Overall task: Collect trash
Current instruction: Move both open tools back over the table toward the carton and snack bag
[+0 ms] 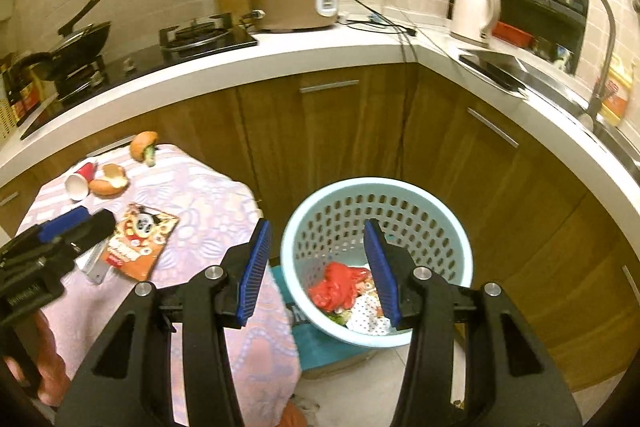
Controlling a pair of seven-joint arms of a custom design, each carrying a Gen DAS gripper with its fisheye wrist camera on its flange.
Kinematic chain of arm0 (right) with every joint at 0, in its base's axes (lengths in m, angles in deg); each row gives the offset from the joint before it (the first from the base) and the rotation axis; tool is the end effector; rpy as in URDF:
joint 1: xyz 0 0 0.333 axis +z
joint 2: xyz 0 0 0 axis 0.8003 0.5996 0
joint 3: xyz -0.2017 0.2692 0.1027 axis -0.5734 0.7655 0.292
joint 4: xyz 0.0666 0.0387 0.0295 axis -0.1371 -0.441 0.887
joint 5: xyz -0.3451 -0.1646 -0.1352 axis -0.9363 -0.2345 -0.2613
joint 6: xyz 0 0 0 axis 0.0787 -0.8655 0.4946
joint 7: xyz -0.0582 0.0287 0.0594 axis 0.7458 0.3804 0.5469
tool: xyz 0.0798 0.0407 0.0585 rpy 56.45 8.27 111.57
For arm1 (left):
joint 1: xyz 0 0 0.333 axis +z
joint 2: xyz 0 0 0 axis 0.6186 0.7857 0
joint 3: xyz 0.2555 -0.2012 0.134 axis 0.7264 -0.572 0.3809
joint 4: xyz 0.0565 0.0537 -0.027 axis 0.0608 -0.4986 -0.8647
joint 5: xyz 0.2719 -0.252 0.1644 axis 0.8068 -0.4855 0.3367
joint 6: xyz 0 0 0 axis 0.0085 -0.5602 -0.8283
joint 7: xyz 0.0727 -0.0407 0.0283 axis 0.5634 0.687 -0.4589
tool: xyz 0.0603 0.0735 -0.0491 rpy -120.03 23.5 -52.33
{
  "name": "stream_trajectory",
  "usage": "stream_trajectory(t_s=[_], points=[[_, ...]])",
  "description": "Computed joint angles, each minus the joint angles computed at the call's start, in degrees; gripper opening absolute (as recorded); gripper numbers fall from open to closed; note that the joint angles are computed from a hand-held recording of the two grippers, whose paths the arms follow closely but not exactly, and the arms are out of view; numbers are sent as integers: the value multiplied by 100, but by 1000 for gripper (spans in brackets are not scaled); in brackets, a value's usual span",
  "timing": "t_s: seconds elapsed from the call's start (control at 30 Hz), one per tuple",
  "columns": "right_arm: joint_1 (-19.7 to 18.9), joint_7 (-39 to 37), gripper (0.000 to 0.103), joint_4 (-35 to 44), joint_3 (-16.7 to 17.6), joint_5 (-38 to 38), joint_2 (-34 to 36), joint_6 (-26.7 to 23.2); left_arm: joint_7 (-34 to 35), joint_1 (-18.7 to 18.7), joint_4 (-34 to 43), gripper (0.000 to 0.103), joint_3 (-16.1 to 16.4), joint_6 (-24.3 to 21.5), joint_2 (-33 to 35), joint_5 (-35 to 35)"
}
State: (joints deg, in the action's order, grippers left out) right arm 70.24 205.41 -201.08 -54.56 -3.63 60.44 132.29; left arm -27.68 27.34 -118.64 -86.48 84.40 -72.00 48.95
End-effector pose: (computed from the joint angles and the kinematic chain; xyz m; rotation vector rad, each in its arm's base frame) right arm 0.4443 0.2960 0.5636 -1.8679 1.5793 -0.7612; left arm 0.4731 -0.3148 0.5335 -1.7828 1.7805 -1.1495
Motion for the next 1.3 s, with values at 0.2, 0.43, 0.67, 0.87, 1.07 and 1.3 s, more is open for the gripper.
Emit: stream_trajectory(t_s=[0.2,0.43,0.67,0.87,1.07,1.3], points=[[171,-31,45,173,64,33,276,124,-738,598,-663,75,-131,-176,-815,359],[559,-413,45,418,-50,454,769,390,-369,1016,-1274,78,-121,-173,-1334,-424],[872,-774,45,571,-192,857,1053,317,237,1111,-1270,79,-432,-528,-1073,-770],[944,-866,45,600,-275,942,1091,267,219,833,-929,79,-460,-1264,-647,-249],[977,-1006,45,618,-305,1083,1151,283,371,491,-991,78,-49,-1473,-625,-320],[1046,-1160,45,658,-310,1211,1222,304,850,443,-1286,79,131,-928,-778,-974]])
